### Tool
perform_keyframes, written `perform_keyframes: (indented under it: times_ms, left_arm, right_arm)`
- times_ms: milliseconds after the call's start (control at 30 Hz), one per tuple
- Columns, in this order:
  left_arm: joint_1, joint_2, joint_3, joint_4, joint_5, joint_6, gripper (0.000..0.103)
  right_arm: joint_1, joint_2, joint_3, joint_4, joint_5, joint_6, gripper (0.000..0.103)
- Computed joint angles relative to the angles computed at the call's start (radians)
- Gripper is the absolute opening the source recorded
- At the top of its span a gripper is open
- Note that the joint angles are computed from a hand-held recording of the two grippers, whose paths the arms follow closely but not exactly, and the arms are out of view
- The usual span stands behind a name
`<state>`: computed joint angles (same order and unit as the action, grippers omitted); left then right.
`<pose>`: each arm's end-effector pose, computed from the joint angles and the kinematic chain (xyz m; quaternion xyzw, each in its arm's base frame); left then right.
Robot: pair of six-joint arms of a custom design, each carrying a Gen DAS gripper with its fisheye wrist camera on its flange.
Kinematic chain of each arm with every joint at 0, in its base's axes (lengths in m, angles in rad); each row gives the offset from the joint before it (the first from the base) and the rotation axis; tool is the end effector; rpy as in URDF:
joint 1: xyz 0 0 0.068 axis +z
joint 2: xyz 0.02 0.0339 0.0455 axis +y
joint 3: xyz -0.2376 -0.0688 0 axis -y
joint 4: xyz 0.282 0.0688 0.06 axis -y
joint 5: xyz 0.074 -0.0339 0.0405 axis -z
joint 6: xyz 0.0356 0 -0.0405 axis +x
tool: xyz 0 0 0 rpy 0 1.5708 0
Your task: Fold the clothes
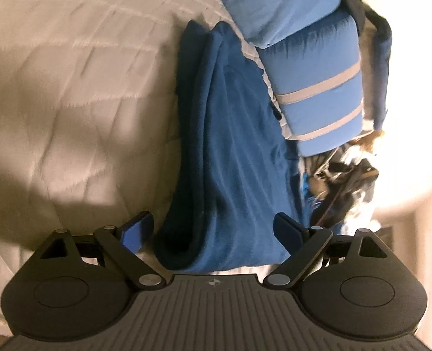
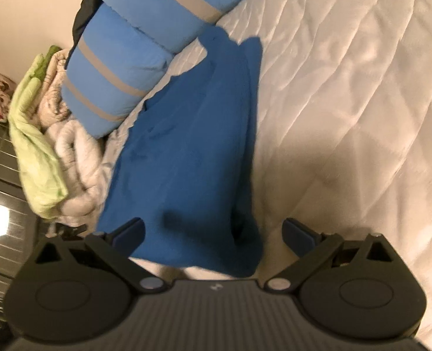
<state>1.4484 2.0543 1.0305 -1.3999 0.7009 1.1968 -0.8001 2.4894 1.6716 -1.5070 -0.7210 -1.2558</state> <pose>0.0536 0.2475 0.0476 -0.2482 0.8305 -0.4534 0.2076 0.2791 -0.2537 0.0195 -0.0700 0.8769 0.4644 0.1029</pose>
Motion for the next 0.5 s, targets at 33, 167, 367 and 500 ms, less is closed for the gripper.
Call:
perform_keyframes:
  times_ms: [33,167,367,500]
  left_arm:
    - [0.003,0.012,0.004,-0.004,0.003,-0.006,0.090]
    - [0.010,0.014,-0.003,-0.001,0.013,-0.019,0.090]
    - [0.008,-0.005,-0.022,0.019,0.023,-0.032,0.090]
    - [0.025,-0.107,-0.108,0.086,0.035,-0.040,0.090]
  right_arm:
    - [-0.001,0.015,0.013,-0.018,0.006,-0.003,0.103]
    - [-0.005,0.017,-0.003,-0.007,-0.006,0.030,0.103]
    - [-0.012,0.008,-0.028,0.005,-0.019,0.065,0.102]
    - [-0.023,-0.009,-0.066,0.018,-0.027,0.091,0.100]
